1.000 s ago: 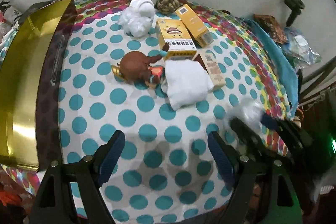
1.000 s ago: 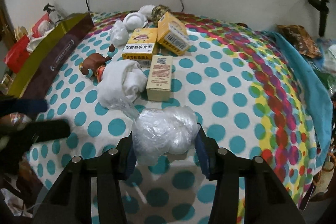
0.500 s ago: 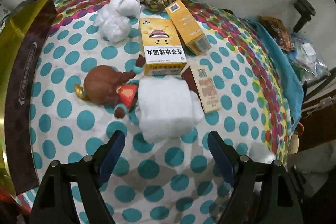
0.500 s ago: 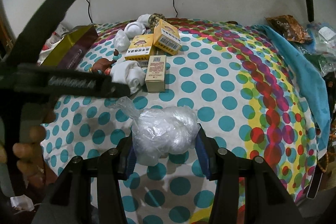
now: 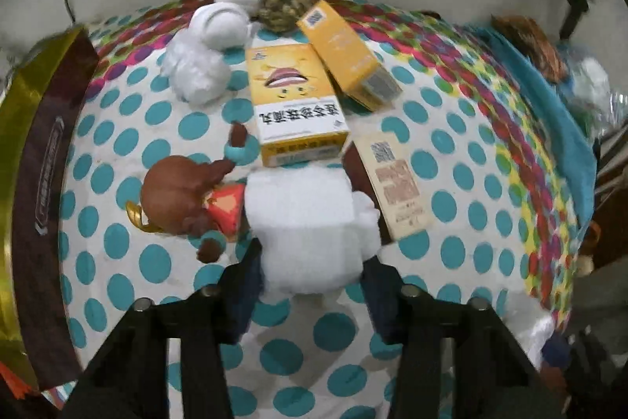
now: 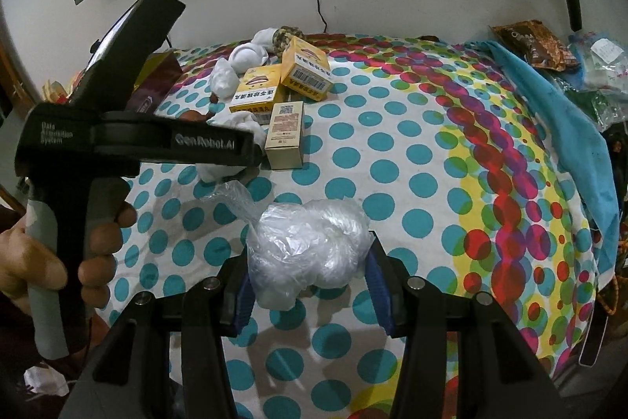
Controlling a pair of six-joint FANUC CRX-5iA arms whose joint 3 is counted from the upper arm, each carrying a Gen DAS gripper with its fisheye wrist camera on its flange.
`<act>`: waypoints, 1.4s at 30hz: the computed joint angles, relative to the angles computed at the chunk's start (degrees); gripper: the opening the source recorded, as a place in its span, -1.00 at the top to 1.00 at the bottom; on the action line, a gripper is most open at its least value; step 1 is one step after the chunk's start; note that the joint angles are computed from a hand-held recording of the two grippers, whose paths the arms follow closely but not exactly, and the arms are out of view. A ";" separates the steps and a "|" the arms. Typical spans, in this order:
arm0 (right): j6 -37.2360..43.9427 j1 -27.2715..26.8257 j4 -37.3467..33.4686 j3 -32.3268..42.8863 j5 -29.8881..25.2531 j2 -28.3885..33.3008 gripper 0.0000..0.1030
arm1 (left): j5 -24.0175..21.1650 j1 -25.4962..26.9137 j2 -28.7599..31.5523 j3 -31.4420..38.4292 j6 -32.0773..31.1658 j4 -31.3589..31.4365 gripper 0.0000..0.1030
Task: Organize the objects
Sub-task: 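Grasp the white folded cloth with the left tool while the right tool holds the bag, then carry the white cloth into the gold tray and open the left tool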
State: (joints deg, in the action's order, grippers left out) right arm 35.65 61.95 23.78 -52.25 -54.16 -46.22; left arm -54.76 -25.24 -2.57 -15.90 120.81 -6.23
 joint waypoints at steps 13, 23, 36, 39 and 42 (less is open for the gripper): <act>-1.04 0.26 0.71 -0.14 -0.74 -0.81 0.09 | -1.46 -3.08 -1.47 0.64 1.24 -3.57 0.35; -2.46 1.45 2.22 -0.42 -1.29 -1.03 0.10 | -5.06 -6.46 -7.02 0.71 4.33 -7.96 0.35; -7.26 5.70 5.96 -1.14 -4.68 -2.02 0.09 | -13.30 -10.49 -18.24 1.04 8.73 -17.02 0.35; -8.12 6.29 6.50 -1.24 -5.27 -2.19 0.09 | -15.59 -10.30 -20.79 0.64 9.31 -19.12 0.35; -9.17 7.22 7.20 -1.43 -5.83 -2.77 0.09 | -17.75 -8.06 -24.38 -0.69 9.19 -20.60 0.35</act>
